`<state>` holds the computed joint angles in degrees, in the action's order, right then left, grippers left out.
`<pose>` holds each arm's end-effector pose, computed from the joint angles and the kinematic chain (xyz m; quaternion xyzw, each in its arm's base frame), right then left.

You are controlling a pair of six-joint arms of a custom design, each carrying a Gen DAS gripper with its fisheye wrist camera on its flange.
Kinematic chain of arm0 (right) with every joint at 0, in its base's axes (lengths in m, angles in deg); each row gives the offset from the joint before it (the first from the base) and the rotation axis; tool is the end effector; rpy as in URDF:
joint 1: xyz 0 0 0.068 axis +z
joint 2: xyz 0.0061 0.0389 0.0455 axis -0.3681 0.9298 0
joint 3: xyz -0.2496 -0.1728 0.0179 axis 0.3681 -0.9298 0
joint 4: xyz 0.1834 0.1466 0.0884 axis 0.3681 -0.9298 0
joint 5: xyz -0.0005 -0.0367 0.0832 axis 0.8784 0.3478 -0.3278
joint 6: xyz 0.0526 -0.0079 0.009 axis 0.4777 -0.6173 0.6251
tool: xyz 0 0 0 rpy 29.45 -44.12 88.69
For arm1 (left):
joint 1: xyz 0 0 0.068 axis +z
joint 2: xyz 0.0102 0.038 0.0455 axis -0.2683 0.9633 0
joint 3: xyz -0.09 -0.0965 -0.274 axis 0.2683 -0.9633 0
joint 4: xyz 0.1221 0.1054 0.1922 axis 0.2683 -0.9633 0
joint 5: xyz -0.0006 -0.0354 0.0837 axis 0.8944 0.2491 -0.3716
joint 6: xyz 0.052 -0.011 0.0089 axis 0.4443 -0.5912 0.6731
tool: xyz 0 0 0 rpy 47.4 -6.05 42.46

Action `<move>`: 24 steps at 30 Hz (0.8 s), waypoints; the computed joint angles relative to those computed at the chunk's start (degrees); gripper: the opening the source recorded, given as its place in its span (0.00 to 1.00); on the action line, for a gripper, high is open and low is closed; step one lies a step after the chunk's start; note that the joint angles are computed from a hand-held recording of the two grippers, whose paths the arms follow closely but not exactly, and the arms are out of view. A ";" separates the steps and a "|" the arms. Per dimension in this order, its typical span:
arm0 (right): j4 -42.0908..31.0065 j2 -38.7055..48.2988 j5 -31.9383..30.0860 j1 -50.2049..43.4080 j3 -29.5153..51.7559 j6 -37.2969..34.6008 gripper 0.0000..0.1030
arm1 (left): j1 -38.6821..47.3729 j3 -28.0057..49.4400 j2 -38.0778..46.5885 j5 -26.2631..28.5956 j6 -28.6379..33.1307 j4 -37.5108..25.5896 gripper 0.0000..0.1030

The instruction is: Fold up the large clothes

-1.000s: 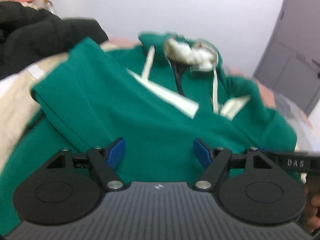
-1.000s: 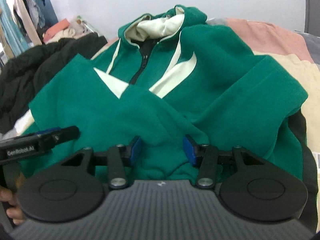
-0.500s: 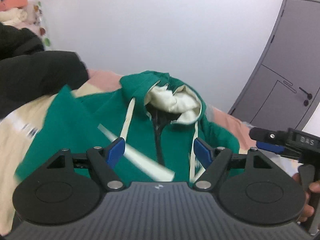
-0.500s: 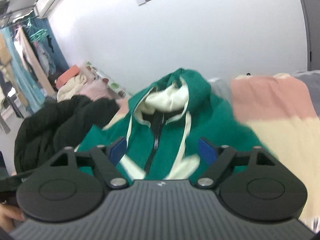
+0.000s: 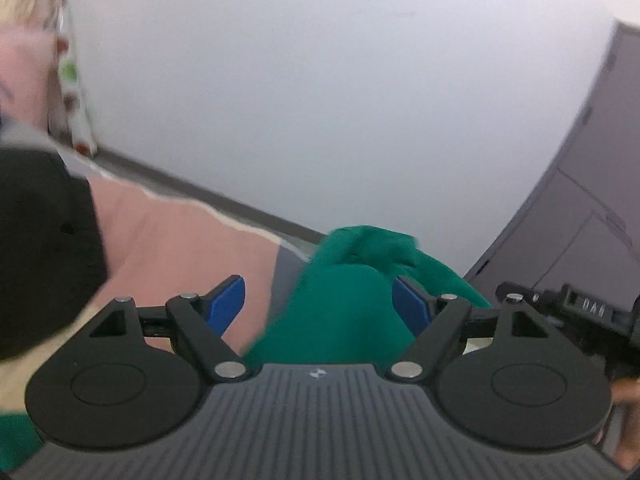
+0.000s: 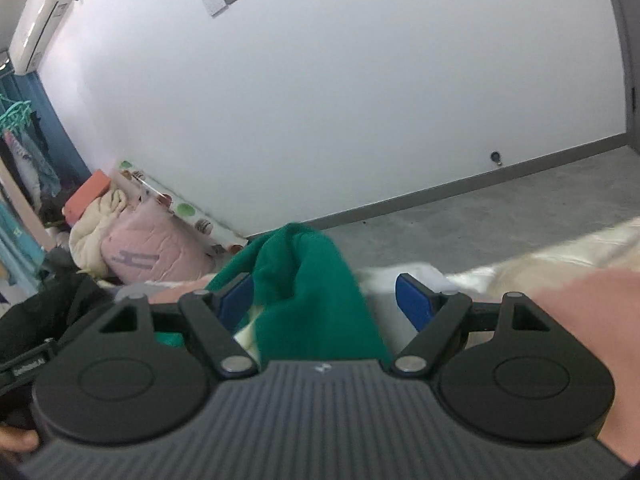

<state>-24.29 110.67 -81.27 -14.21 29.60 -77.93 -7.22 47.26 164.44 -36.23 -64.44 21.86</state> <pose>0.3436 0.0640 0.1169 -0.1116 0.8520 0.3139 0.4040 0.2545 0.0326 0.1402 -0.2203 0.8232 -0.1339 0.5059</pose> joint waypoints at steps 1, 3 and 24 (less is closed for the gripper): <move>-0.62 2.71 0.48 0.84 2.63 0.51 0.77 | 1.51 2.97 4.29 2.30 -0.83 0.09 0.82; -4.29 6.94 1.73 2.55 8.15 1.52 0.77 | 3.62 8.33 10.79 7.65 -1.82 -1.13 0.81; -15.40 -29.97 4.81 7.17 -8.45 -16.68 0.12 | -7.82 1.79 -37.41 -6.24 3.67 -35.99 0.09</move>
<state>-39.69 80.70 -76.45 -7.03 21.14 -94.62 -15.04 49.06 127.03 -42.48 -60.77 -14.13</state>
